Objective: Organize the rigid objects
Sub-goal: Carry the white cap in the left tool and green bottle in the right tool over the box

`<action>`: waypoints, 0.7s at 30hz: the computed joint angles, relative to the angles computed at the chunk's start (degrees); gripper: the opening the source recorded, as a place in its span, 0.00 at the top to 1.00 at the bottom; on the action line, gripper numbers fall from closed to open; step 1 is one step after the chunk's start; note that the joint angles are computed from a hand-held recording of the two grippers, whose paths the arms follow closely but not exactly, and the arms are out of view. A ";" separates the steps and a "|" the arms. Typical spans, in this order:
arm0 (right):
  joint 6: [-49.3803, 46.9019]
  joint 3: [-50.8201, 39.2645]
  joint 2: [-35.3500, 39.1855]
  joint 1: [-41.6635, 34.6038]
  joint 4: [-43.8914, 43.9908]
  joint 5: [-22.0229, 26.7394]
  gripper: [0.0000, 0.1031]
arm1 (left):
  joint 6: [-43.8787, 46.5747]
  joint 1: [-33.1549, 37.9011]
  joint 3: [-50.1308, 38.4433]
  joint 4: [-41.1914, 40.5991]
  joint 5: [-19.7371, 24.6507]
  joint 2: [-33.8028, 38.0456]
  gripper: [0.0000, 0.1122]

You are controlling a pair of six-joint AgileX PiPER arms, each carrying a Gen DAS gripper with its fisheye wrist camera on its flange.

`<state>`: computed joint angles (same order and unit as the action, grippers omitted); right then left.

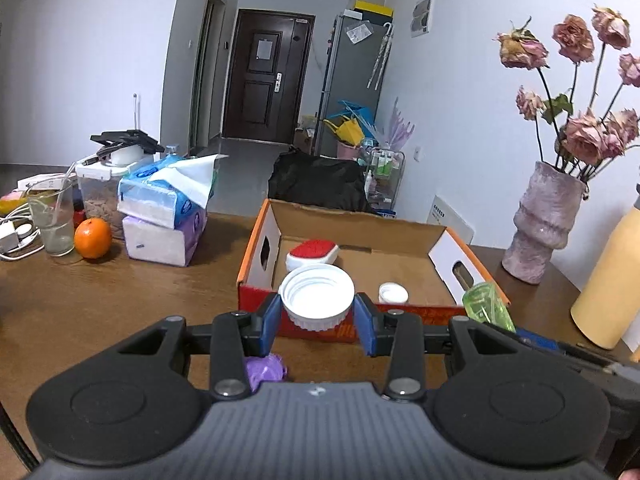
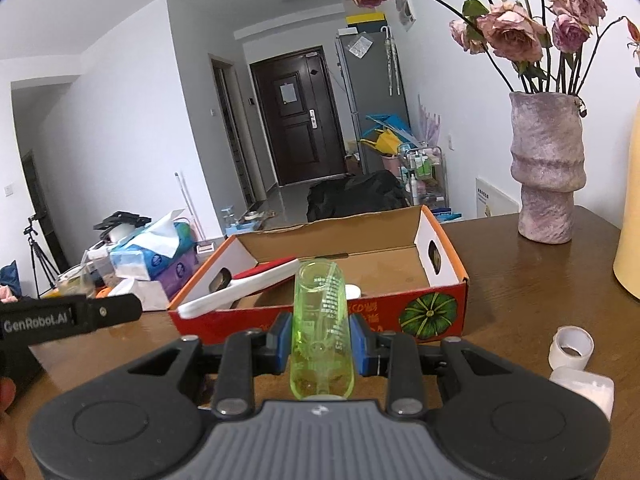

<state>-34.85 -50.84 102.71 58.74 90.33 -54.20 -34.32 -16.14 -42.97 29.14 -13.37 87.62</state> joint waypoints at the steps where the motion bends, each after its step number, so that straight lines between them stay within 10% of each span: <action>1: -0.28 -0.35 0.15 -0.55 -0.19 0.26 0.71 | 2.56 -0.47 -0.78 -2.74 0.12 0.73 0.64; 21: -4.24 -9.74 5.48 -11.65 -4.27 5.44 0.71 | 5.82 -2.72 -19.60 -6.86 4.90 15.61 0.64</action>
<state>-39.09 -60.58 108.19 47.09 86.06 -48.76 -28.50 -18.86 -62.56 22.28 -8.46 103.23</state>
